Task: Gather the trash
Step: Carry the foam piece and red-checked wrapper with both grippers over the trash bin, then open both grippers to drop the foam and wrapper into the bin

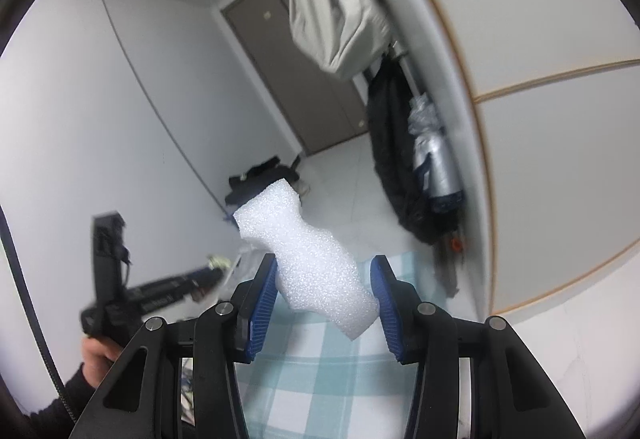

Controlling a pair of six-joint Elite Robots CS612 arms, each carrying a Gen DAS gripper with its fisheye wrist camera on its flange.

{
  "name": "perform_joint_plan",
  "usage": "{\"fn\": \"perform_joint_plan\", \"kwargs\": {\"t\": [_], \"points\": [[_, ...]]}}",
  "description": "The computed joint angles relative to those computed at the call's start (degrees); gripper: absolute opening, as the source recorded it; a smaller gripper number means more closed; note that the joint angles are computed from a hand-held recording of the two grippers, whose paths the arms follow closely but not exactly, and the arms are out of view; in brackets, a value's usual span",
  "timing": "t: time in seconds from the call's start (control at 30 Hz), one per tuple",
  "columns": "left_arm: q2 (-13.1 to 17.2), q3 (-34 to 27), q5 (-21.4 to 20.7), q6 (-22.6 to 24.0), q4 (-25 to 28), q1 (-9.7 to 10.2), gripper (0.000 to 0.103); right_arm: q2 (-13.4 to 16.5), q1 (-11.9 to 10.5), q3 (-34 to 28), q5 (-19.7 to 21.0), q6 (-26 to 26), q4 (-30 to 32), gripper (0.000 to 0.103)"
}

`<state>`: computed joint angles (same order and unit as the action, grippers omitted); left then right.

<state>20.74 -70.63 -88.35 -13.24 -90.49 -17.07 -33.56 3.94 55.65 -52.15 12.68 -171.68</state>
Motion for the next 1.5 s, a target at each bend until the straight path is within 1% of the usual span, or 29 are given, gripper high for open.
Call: {"fn": "perform_joint_plan", "kwargs": {"t": [0.13, 0.3, 0.43, 0.5, 0.57, 0.67, 0.77, 0.87, 0.97, 1.0, 1.07, 1.17, 1.27, 1.3, 1.33, 1.4, 1.5], "points": [[-0.7, -0.6, -1.7, 3.8, -2.8, -2.23, 0.008, -3.7, -2.1, 7.5, -1.3, 2.9, -7.0, 0.046], [-1.6, 0.1, -6.4, 7.8, -4.1, -4.56, 0.008, -6.9, -4.6, 14.7, -4.0, 5.1, -13.1, 0.046], [-2.2, 1.6, -10.1, 10.6, -3.8, -6.11, 0.008, -8.6, -6.6, 19.4, -6.5, 7.6, -16.0, 0.046], [-2.5, 2.9, -11.8, 11.9, -2.9, -6.78, 0.008, -9.4, -7.3, 21.5, -7.7, 8.0, -16.7, 0.046], [-2.8, 4.3, -14.1, 12.5, -1.6, -7.23, 0.008, -9.9, -8.1, 23.3, -9.3, 8.0, -16.5, 0.046], [-3.4, 6.7, -16.2, 13.5, 0.5, -7.97, 0.008, -10.2, -9.1, 25.8, -10.9, 9.2, -16.0, 0.046], [-4.1, 9.8, -18.0, 15.1, 3.2, -8.71, 0.008, -10.2, -9.8, 27.8, -13.5, 8.4, -14.3, 0.046], [-5.1, 13.8, -20.9, 16.8, 7.0, -9.21, 0.008, -10.1, -10.2, 29.2, -17.0, 5.3, -10.3, 0.046], [-5.8, 16.0, -21.6, 18.9, 11.2, -9.92, 0.008, -9.5, -10.4, 29.7, -19.6, 2.2, -6.2, 0.046], [-6.4, 17.9, -22.1, 20.1, 13.4, -10.17, 0.008, -9.4, -10.4, 29.8, -20.1, 1.5, -5.0, 0.046], [-7.0, 20.0, -20.5, 21.7, 16.6, -10.85, 0.008, -8.9, -10.4, 29.7, -20.6, 0.9, -2.9, 0.046], [-8.4, 23.9, -20.7, 23.2, 19.6, -11.16, 0.008, -8.0, -10.1, 29.5, -21.7, 0.3, -0.2, 0.046], [-10.1, 28.3, -21.0, 25.3, 20.9, -11.15, 0.008, -7.4, -10.4, 29.7, -20.5, 1.0, 2.0, 0.046], [-11.1, 30.9, -21.4, 25.9, 21.7, -11.13, 0.008, -7.1, -10.3, 29.4, -20.2, 1.0, 3.1, 0.046], [-11.6, 31.8, -21.9, 26.2, 22.7, -11.11, 0.008, -7.0, -10.1, 29.3, -20.1, 1.0, 3.8, 0.046], [-13.0, 35.5, -21.6, 27.3, 24.0, -11.41, 0.008, -6.2, -10.0, 28.2, -19.6, 0.1, 6.2, 0.046], [-15.2, 41.6, -22.3, 28.6, 26.4, -11.51, 0.008, -5.5, -9.4, 27.0, -20.6, -3.4, 9.9, 0.046]]}}
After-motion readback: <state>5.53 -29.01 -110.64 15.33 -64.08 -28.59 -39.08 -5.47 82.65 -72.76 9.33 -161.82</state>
